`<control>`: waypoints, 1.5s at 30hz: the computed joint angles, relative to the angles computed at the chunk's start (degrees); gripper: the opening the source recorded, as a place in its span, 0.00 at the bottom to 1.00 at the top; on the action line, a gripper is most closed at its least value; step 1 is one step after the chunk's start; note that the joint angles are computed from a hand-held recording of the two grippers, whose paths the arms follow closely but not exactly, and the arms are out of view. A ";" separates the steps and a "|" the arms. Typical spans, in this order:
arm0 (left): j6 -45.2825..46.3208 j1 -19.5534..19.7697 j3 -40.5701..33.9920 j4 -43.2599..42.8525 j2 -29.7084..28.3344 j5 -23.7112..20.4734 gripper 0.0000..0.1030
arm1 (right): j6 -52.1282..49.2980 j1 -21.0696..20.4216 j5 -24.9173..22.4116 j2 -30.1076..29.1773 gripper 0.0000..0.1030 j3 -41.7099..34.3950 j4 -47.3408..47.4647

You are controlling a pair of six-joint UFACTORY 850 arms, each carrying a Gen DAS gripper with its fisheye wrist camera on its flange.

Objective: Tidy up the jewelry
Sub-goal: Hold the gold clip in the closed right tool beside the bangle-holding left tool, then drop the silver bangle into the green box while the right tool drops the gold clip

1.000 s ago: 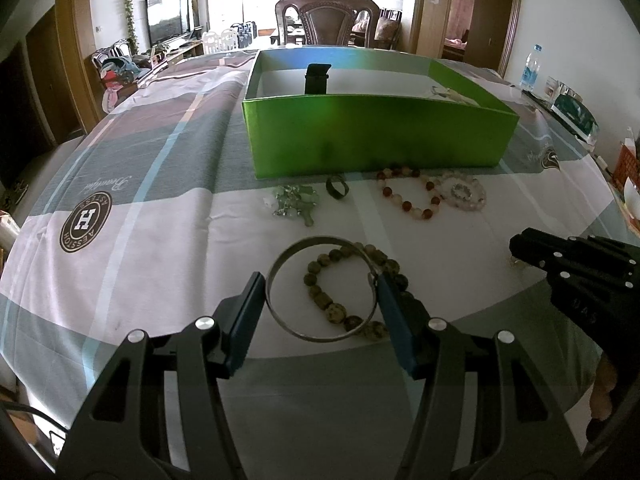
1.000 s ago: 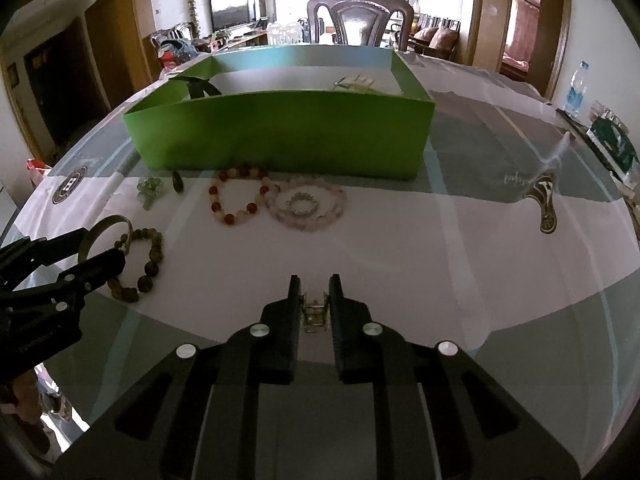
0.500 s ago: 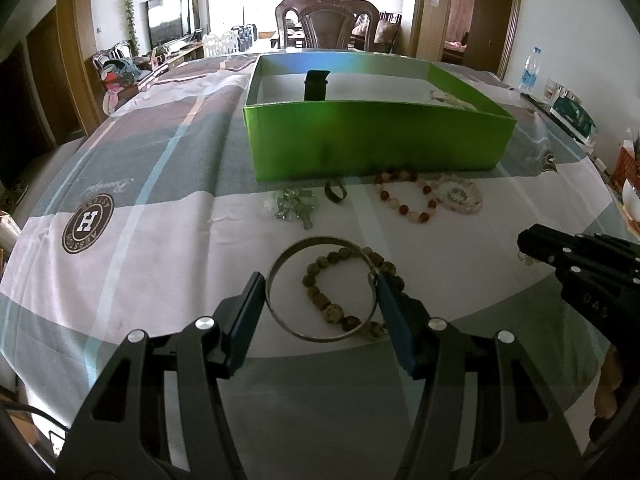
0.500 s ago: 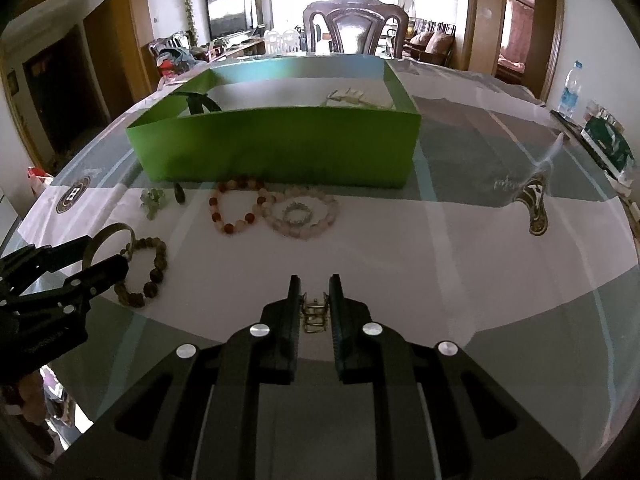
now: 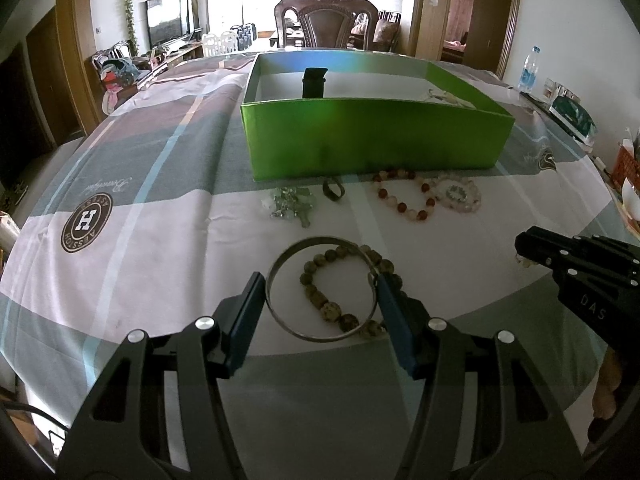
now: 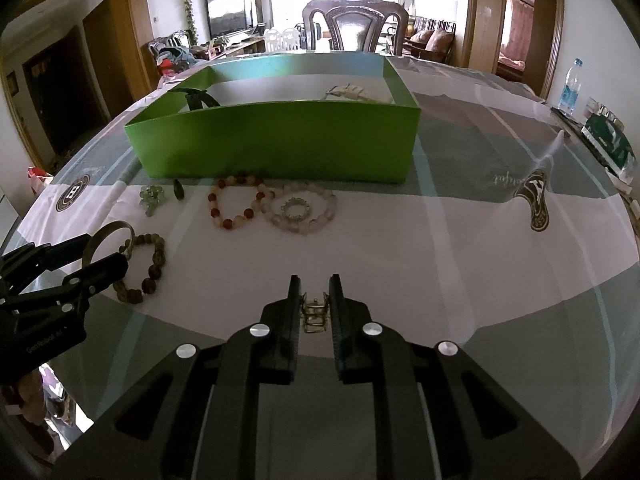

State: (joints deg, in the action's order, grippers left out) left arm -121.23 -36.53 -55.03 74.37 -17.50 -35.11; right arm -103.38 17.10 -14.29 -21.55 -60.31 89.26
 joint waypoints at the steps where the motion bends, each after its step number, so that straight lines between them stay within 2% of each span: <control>1: 0.00 0.00 0.00 0.00 0.00 0.00 0.56 | 0.00 0.00 0.00 0.00 0.14 0.00 0.00; 19: 0.01 0.10 -0.45 0.54 0.28 -0.48 0.56 | -3.65 -0.03 -0.13 0.76 0.14 0.09 3.16; 26: 1.23 1.22 -1.30 2.26 2.61 -2.03 0.56 | -4.34 -0.24 -2.20 1.62 0.14 -2.22 4.54; 31: 1.22 3.26 -2.03 5.02 5.04 -1.39 0.56 | -2.92 -0.80 -6.03 1.89 0.14 -5.60 4.06; 36: 7.30 7.84 -7.12 3.51 3.90 1.27 0.56 | 8.26 -0.44 -8.16 -2.29 0.14 -14.65 -5.57; 40: 17.29 13.26 -14.11 -5.52 -0.93 6.61 0.56 | 25.11 0.43 -11.17 -9.29 0.14 -25.29 -20.09; 41: 19.15 14.12 -15.39 -7.58 -2.11 7.06 0.56 | 30.69 0.91 -12.52 -11.76 0.14 -28.53 -25.28; 45: 25.20 16.49 -19.14 -14.73 -6.10 8.11 0.56 | 42.53 2.28 -16.06 -17.82 0.14 -36.02 -36.43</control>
